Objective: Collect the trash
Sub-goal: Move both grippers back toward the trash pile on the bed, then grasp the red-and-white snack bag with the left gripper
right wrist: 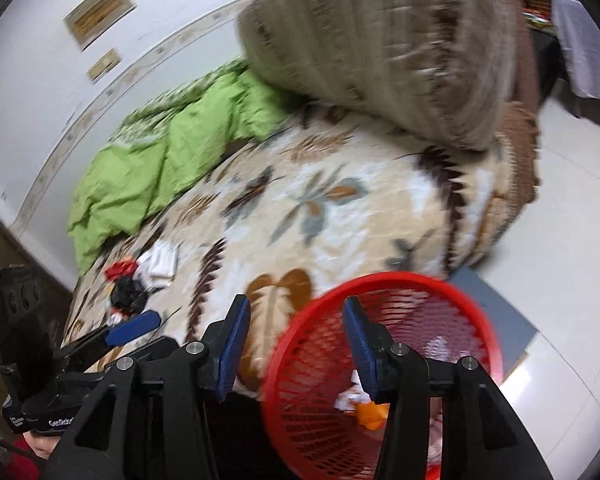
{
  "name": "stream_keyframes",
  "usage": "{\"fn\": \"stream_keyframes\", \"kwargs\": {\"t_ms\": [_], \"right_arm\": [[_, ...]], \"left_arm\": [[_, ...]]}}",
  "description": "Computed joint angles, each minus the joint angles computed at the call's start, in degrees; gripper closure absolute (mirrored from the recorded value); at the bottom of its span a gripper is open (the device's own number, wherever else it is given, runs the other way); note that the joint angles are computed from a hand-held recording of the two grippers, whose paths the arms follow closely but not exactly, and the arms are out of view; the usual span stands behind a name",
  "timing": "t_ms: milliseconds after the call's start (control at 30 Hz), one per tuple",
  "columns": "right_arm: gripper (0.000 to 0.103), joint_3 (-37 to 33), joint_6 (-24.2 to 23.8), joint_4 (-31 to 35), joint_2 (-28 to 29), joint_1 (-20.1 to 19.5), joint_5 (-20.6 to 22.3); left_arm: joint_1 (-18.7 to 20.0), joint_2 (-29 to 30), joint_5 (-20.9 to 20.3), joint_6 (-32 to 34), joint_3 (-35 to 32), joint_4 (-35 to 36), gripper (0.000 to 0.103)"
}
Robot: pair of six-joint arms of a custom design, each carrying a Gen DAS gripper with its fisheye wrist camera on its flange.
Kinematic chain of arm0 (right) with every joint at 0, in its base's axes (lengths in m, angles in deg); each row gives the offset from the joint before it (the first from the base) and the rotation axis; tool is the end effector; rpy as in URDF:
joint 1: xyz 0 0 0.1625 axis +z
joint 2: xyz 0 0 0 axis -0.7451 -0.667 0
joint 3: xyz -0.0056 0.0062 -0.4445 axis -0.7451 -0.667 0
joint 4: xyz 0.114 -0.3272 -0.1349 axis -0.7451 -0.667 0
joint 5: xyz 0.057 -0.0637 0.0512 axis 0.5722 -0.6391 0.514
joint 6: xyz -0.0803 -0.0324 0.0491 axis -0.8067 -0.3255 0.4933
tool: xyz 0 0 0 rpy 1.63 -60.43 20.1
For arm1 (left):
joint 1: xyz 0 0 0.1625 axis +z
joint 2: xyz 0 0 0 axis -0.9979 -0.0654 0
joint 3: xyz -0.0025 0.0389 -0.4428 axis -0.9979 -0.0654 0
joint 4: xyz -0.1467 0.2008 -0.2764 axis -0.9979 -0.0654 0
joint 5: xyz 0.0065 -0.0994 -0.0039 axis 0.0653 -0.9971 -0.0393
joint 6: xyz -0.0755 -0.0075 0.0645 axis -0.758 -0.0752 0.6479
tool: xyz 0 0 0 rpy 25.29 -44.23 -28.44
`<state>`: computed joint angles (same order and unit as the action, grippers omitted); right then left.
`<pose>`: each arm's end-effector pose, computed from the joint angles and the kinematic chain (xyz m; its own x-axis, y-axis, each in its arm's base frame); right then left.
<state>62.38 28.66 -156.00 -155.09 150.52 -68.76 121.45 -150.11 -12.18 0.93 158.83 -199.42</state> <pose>0.2070 -0.4332 0.2407 -0.9441 -0.1775 0.2776 -0.3117 0.7541 -0.5780 -0.2703 -0.4277 0.2060 -0.8053 0.3466 -0.4810 0.5564 0.7218 -0.4115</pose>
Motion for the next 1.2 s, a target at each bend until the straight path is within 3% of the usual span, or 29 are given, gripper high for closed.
{"fn": "stream_keyframes", "kwargs": {"t_ms": [567, 833, 967, 1133, 1200], "right_arm": [[0.052, -11.87, -3.37, 9.87, 14.29, 7.12, 3.41], [0.052, -19.2, -2.38, 15.81, 19.7, 9.34, 4.32], [0.051, -20.93, -2.81, 15.94, 21.56, 10.4, 4.75], [0.051, -22.33, -2.7, 17.3, 23.08, 10.62, 4.49], [0.051, -22.68, -2.45, 17.61, 23.31, 10.61, 4.6]], "left_arm": [[5.32, -17.01, 12.26, -10.6, 7.54, 6.89, 0.025], [11.05, -23.41, 19.99, -17.68, 7.85, 11.59, 0.025], [15.41, -23.32, 21.14, -19.55, 5.82, 12.05, 0.025], [20.39, -19.04, 21.71, -17.28, 1.15, 12.89, 0.025], [22.62, -17.12, 20.03, -15.1, -0.78, 11.99, 0.025]]}}
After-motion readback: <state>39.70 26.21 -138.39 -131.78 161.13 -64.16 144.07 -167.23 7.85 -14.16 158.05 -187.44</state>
